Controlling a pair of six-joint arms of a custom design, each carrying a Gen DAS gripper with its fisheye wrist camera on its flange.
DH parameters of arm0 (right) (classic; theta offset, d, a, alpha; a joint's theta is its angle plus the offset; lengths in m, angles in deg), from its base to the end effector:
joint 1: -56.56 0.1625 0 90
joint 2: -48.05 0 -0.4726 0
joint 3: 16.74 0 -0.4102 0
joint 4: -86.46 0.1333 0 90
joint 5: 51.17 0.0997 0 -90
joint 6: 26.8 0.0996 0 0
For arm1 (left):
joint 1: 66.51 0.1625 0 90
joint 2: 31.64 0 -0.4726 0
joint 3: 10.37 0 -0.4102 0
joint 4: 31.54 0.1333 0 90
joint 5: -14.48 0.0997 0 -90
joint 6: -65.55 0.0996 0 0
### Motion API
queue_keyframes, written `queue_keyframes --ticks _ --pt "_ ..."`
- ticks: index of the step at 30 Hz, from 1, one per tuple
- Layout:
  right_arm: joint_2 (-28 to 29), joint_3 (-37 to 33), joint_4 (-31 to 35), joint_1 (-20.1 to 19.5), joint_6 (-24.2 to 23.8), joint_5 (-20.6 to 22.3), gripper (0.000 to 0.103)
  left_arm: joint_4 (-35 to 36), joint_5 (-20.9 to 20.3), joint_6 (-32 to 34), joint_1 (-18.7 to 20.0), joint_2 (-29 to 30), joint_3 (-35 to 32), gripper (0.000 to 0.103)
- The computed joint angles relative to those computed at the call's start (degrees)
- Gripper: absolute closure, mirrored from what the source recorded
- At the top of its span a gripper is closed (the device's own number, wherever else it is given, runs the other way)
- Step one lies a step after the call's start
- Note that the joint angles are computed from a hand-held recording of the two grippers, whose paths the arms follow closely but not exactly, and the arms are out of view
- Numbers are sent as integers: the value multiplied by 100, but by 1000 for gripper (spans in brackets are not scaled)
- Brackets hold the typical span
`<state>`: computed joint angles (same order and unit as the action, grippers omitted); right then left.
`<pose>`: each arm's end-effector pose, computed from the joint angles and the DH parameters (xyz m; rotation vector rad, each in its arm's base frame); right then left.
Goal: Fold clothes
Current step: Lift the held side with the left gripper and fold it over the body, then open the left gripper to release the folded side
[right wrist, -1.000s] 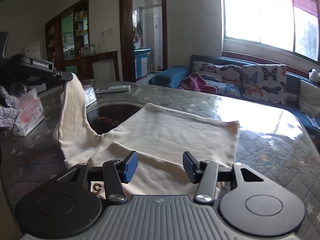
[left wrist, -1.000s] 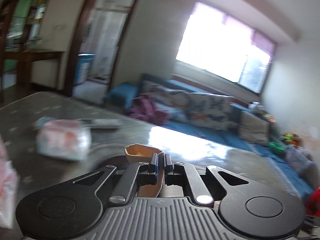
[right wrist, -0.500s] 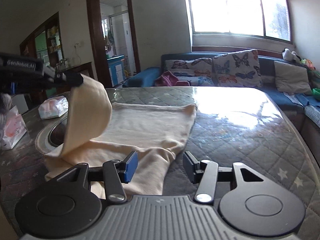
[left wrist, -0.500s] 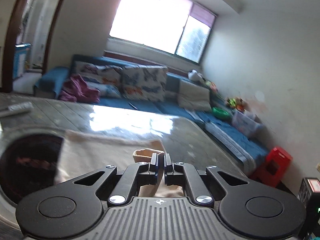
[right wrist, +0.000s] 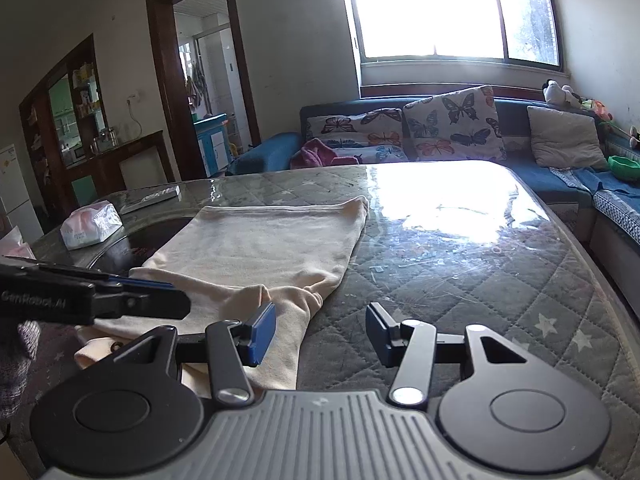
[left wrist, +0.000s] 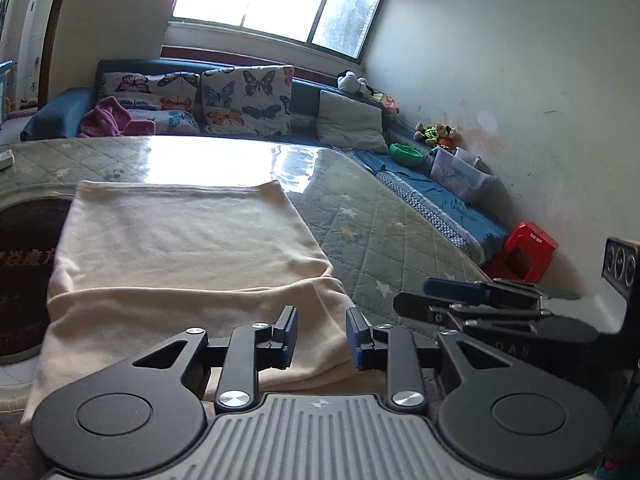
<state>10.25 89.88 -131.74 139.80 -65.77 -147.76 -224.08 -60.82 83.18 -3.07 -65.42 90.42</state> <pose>0.0436 -0.6673 0.1051 0.5841 -2.3043 1.1951 -0.1668 -0.6882 0.0272 0.9444 2.6336 -0.9210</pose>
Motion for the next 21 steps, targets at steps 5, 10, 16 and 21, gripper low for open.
queue_keyframes --ticks 5,10,16,21 --pt "69 -183 324 117 -128 81 53 -290 466 57 160 -138 76 74" --pt "202 -454 838 256 -310 182 54 -401 941 -88 393 -271 119 75" --pt "497 -954 1469 401 -471 17 54 -384 1129 -330 612 -448 261 75" --pt "669 -1220 1738 369 -432 -258 54 -344 1133 -380 673 -521 215 77"
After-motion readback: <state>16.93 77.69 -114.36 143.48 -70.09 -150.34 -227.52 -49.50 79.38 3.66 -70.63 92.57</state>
